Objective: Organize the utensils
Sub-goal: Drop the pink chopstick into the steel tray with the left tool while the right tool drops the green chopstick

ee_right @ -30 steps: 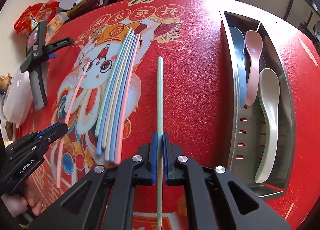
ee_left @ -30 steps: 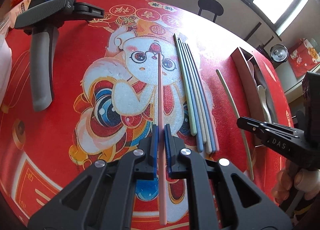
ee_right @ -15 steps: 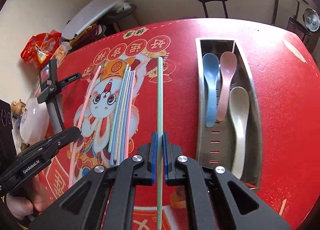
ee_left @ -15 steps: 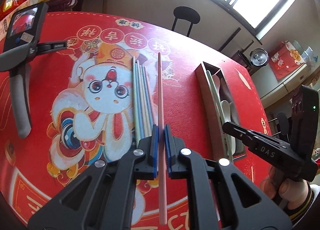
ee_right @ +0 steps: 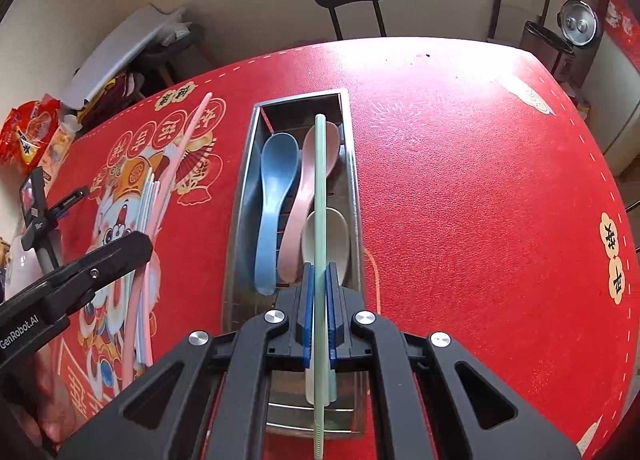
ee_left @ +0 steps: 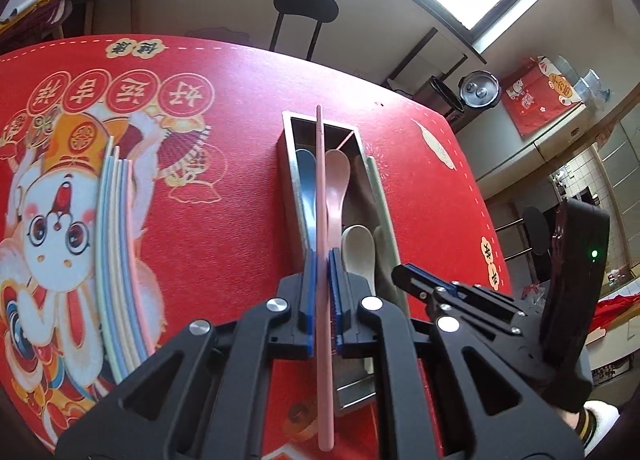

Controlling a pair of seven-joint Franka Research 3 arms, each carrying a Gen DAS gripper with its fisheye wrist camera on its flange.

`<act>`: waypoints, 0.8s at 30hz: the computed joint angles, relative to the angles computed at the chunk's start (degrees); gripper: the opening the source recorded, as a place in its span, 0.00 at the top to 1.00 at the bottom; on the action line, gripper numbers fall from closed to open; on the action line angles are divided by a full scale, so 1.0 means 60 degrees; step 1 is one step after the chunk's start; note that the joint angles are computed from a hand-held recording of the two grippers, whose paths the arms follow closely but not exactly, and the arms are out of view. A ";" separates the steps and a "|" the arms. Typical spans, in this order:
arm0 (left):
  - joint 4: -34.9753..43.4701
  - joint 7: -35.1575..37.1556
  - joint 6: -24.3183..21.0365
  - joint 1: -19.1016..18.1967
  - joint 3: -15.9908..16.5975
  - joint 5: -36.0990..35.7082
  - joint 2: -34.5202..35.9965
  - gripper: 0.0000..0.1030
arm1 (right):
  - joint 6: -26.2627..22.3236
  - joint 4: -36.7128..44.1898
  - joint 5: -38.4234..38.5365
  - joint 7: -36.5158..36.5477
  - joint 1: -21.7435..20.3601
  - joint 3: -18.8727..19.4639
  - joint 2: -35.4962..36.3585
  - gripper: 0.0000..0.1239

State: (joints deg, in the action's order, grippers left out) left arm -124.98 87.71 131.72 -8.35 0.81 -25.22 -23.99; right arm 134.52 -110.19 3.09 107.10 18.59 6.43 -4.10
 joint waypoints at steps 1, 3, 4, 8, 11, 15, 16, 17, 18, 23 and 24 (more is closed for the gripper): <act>0.0131 -0.0012 0.0001 -0.0040 -0.0041 -0.0011 0.0183 0.90 | -0.0036 0.0033 -0.0014 0.0044 -0.0007 -0.0004 0.0058 0.95; 0.0362 -0.0157 -0.0025 -0.0060 -0.0161 -0.0009 0.0523 0.89 | -0.0132 0.0117 0.0152 -0.0074 -0.0005 -0.0033 0.0161 0.95; 0.0419 -0.0225 -0.0048 -0.0053 -0.0209 -0.0017 0.0625 0.89 | -0.0159 0.0141 0.0183 -0.0074 -0.0001 -0.0039 0.0200 0.95; 0.0489 -0.0207 -0.0059 -0.0053 -0.0350 -0.0087 0.0928 0.89 | -0.0228 0.0192 0.0219 -0.0144 0.0023 -0.0053 0.0285 0.95; 0.0455 -0.0399 -0.0136 0.0022 -0.0419 -0.0100 0.1087 0.89 | -0.0195 0.0152 0.0179 -0.0048 0.0011 -0.0073 0.0291 0.95; 0.0463 -0.0386 -0.0103 0.0074 -0.0484 -0.0110 0.1244 0.89 | -0.0242 0.0160 0.0248 0.0014 0.0002 -0.0094 0.0328 0.95; 0.0477 -0.0315 -0.0110 0.0067 -0.0484 -0.0150 0.1268 0.89 | -0.0260 0.0176 0.0227 0.0018 0.0003 -0.0092 0.0338 0.95; 0.0493 -0.0295 -0.0119 0.0063 -0.0509 -0.0157 0.1285 0.89 | -0.0264 0.0157 0.0218 0.0041 0.0005 -0.0091 0.0317 0.95; 0.0506 -0.0294 -0.0111 0.0075 -0.0539 -0.0115 0.1291 0.89 | -0.0280 0.0152 0.0243 0.0062 0.0004 -0.0093 0.0301 0.95; 0.0534 -0.0069 -0.0031 0.0112 -0.0467 -0.0215 0.1135 0.79 | -0.0040 -0.0013 0.0312 0.0198 -0.0016 -0.0080 0.0006 0.91; 0.0558 -0.0059 -0.0039 0.0132 -0.0439 -0.0218 0.1085 0.77 | 0.0044 -0.0084 0.0297 0.0232 -0.0019 -0.0063 -0.0107 0.83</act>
State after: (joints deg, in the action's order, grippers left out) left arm -121.63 87.36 131.48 -7.56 -1.82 -26.53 -17.48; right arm 134.79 -110.70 4.87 108.49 18.47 6.04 -4.74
